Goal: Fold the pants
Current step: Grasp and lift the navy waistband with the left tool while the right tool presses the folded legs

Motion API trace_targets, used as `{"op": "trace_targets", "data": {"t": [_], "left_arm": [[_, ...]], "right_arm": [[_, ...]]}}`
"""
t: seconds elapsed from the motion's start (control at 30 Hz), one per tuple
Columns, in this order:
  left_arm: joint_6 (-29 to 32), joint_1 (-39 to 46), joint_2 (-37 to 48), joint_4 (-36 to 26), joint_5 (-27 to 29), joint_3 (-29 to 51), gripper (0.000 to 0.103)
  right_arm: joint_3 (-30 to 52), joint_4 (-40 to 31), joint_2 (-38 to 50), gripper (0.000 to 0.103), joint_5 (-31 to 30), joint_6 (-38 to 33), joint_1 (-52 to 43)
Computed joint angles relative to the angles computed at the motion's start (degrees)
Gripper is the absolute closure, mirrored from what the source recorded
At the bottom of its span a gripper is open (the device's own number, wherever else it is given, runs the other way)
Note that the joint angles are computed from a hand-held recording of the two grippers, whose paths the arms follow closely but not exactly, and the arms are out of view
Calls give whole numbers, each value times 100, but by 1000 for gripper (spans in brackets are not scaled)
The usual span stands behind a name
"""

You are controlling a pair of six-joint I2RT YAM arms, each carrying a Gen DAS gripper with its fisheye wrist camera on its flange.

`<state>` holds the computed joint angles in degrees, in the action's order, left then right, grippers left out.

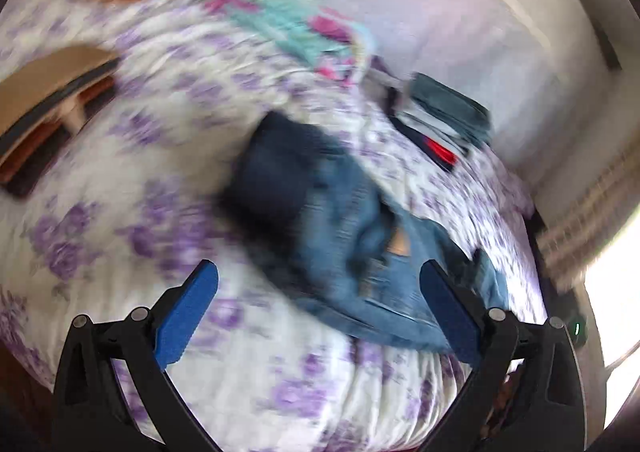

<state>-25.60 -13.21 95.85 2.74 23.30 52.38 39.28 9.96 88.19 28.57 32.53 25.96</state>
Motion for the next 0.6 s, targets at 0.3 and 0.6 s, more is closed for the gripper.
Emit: {"op": "trace_targets", "data": {"t": [0.3, 0.6], "left_arm": [[-20, -367, 913, -631, -583, 1056, 4], [167, -977, 1091, 85, -2167, 894, 4]], "right_arm": [[-117, 166, -55, 3, -411, -154, -109], [-173, 237, -75, 3, -520, -148, -163]]}}
